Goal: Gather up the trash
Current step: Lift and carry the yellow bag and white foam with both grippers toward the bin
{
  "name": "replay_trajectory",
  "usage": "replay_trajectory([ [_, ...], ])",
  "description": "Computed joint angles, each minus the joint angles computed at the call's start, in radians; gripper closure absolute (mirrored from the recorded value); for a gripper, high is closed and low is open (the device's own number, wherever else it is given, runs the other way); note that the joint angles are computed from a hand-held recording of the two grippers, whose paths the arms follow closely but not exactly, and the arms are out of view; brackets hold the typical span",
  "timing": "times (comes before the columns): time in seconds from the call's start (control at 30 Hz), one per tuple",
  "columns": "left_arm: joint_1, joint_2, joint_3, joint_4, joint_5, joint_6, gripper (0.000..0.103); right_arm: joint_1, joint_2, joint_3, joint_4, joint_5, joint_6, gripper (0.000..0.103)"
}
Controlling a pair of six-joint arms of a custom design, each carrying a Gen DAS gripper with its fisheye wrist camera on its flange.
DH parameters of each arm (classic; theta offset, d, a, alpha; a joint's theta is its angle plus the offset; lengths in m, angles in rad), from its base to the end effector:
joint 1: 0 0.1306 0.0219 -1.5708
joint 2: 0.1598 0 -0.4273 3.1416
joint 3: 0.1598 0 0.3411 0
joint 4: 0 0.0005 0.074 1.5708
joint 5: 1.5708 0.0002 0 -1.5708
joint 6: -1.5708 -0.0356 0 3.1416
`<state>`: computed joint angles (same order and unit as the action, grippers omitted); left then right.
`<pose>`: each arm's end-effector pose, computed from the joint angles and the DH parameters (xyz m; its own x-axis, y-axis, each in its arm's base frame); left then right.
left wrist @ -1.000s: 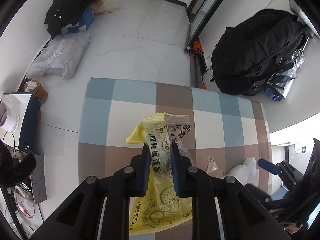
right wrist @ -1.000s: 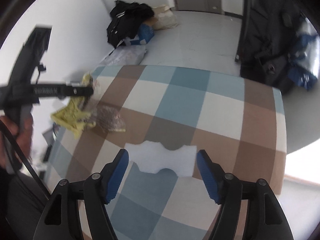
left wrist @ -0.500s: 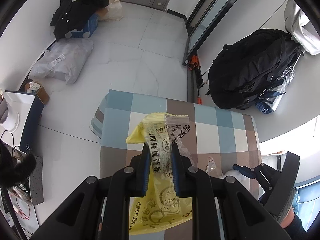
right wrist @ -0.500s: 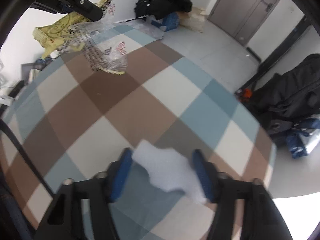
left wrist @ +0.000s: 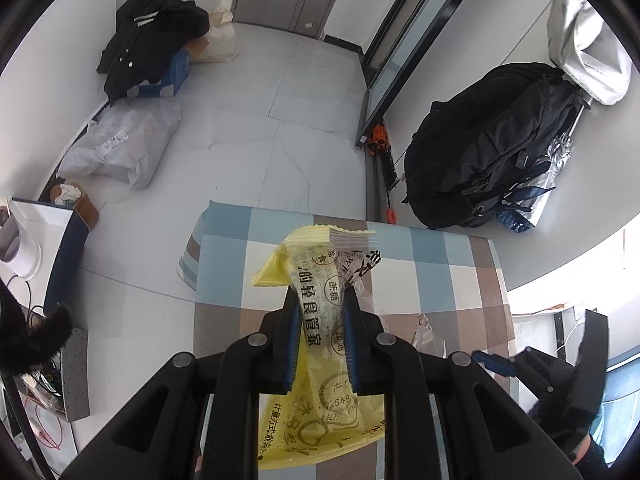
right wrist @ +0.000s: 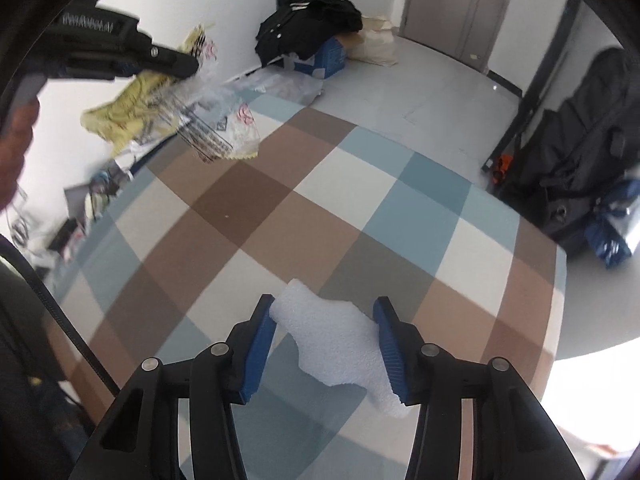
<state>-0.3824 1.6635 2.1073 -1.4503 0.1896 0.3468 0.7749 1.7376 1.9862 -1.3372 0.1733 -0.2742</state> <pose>0.4564 -0.1913 0.5986 -0.8936 -0.0004 -0.4489 0.1662 0.9287 -0.3316 0.3905 0.3731 0.5225 -0.7805 -0.3910 -0.4878 -0.4370 0.8992 -0.0215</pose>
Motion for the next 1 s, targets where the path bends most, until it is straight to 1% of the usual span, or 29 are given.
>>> replay_trajectory([
  [0.1,-0.02,-0.018,-0.014,0.021,-0.005,0.015,0.088,0.003,-0.072,-0.048,0.046,-0.029,-0.074,0.055],
  [0.23,-0.061,-0.04,-0.022,0.043,-0.017,0.048,0.088,0.021,-0.172,-0.108,0.11,-0.028,-0.164,0.055],
  [0.3,-0.093,-0.036,0.004,0.038,-0.031,0.065,0.088,0.026,-0.241,-0.149,0.143,-0.047,-0.225,0.055],
  [0.33,-0.11,-0.033,0.021,0.032,-0.042,0.068,0.088,0.031,-0.267,-0.161,0.151,-0.043,-0.245,0.055],
  [0.43,-0.171,-0.021,0.084,0.02,-0.066,0.071,0.088,0.053,-0.349,-0.181,0.152,0.006,-0.292,0.055],
  [0.53,-0.241,-0.004,0.146,0.014,-0.087,0.092,0.088,0.075,-0.42,-0.187,0.147,0.062,-0.305,0.055],
  [0.57,-0.261,0.003,0.163,0.013,-0.09,0.099,0.088,0.084,-0.445,-0.187,0.14,0.093,-0.306,0.055],
  [0.6,-0.29,0.019,0.194,0.008,-0.096,0.109,0.088,0.093,-0.466,-0.183,0.124,0.126,-0.31,0.054],
  [0.7,-0.355,0.071,0.288,-0.012,-0.09,0.122,0.088,0.097,-0.512,-0.174,0.081,0.188,-0.316,0.054],
  [0.8,-0.417,0.14,0.402,-0.047,-0.088,0.13,0.088,0.088,-0.574,-0.205,0.058,0.245,-0.349,0.054],
  [0.87,-0.453,0.19,0.485,-0.086,-0.097,0.14,0.088,0.064,-0.625,-0.24,0.044,0.271,-0.378,0.054],
  [0.9,-0.469,0.221,0.532,-0.106,-0.088,0.145,0.088,0.045,-0.651,-0.267,0.045,0.28,-0.394,0.054],
  [1.0,-0.511,0.337,0.722,-0.206,-0.08,0.141,0.088,-0.009,-0.725,-0.346,0.042,0.301,-0.434,0.054],
])
